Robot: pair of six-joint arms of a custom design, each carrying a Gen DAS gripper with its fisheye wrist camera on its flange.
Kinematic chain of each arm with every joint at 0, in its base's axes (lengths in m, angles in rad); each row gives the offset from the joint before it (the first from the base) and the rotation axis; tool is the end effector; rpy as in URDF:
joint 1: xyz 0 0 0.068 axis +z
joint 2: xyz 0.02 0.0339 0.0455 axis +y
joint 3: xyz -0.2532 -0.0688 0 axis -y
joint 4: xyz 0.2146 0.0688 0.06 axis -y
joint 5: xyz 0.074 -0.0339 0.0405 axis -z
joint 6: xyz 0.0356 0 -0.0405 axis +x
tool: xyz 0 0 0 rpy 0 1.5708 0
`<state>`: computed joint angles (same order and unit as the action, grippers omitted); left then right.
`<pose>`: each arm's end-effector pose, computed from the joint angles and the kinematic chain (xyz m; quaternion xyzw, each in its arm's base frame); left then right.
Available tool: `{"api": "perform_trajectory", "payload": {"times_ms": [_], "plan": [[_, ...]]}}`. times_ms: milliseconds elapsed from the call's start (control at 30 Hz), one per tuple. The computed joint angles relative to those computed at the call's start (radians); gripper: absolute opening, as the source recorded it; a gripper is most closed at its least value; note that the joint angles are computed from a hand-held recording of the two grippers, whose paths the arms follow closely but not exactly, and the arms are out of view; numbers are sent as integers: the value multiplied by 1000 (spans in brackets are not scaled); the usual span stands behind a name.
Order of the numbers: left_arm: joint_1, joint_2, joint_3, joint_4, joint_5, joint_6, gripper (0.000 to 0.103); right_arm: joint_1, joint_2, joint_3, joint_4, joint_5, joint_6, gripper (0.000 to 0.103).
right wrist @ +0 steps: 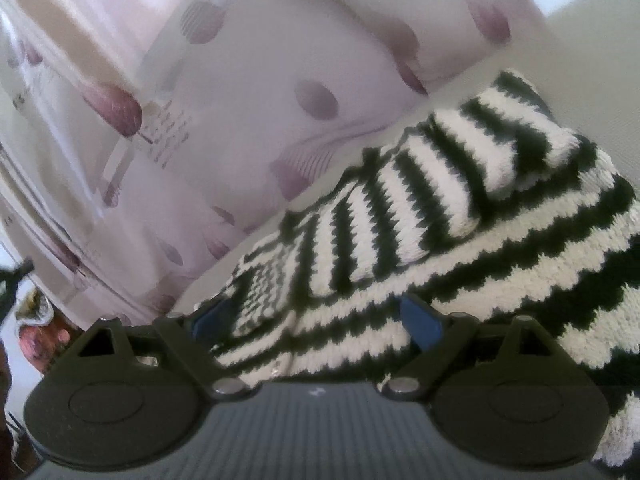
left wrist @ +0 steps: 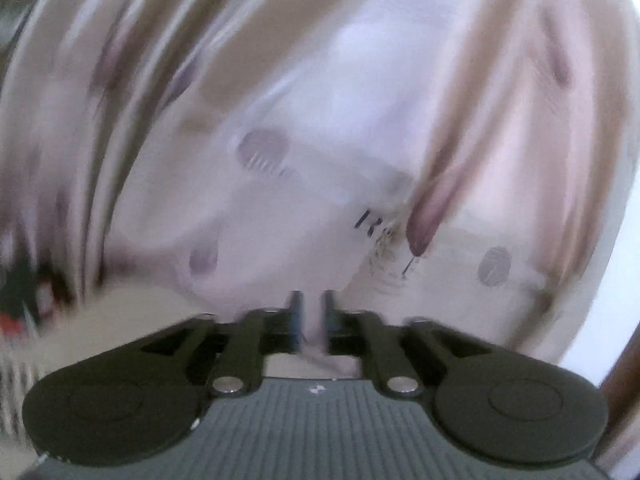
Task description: Fold small clothes
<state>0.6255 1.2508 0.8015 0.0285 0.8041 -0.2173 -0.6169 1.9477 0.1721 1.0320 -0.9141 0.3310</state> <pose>0.2175 0.1255 0.2744 -0.1217 0.7918 -0.2201 0.5566 0.1784 -0.0920 0.0618 0.2172 0.8121 0.3486 0.4145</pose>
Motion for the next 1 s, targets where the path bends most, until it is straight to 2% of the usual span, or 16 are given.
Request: {"api": "perform_trajectory", "payload": {"times_ms": [33, 100, 200, 267, 367, 433, 467, 533, 633, 800, 833, 867, 900, 933, 967, 1000], "plan": [[53, 34, 20, -45, 40, 4, 68, -12, 18, 5, 14, -17, 12, 92], [159, 73, 9, -87, 29, 31, 85, -32, 50, 9, 47, -44, 34, 92], [284, 202, 35, -131, 38, 146, 83, -40, 64, 6, 69, -59, 41, 92], [356, 282, 39, -117, 24, 212, 82, -43, 68, 5, 74, -64, 41, 92], [396, 392, 35, -25, -94, 276, 84, -47, 76, 8, 79, -69, 43, 92], [406, 504, 106, -77, -161, 330, 84, -50, 82, 4, 94, -67, 50, 92], [421, 547, 137, -110, -162, 344, 83, -52, 83, 3, 95, -67, 50, 92], [451, 647, 207, -184, -110, 346, 82, -50, 81, 0, 99, -62, 54, 92], [449, 752, 271, -209, -74, 281, 82, -42, 68, -5, 89, -48, 48, 92], [415, 818, 267, -31, -57, 110, 83, -31, 46, -11, 73, -24, 46, 92], [401, 830, 278, -12, -69, 90, 78, -30, 46, -10, 72, -22, 47, 92], [383, 836, 281, 23, -94, 67, 68, -27, 46, -9, 71, -17, 48, 92], [359, 849, 305, 22, -129, 63, 16, -23, 43, -8, 66, -11, 48, 92], [332, 864, 347, -26, -169, 92, 4, -17, 37, -10, 62, -2, 47, 92], [313, 854, 339, -12, -209, 89, 5, -12, 33, -9, 57, 4, 44, 92], [292, 821, 294, 56, -239, 59, 5, -7, 28, -9, 55, 12, 44, 92]]}}
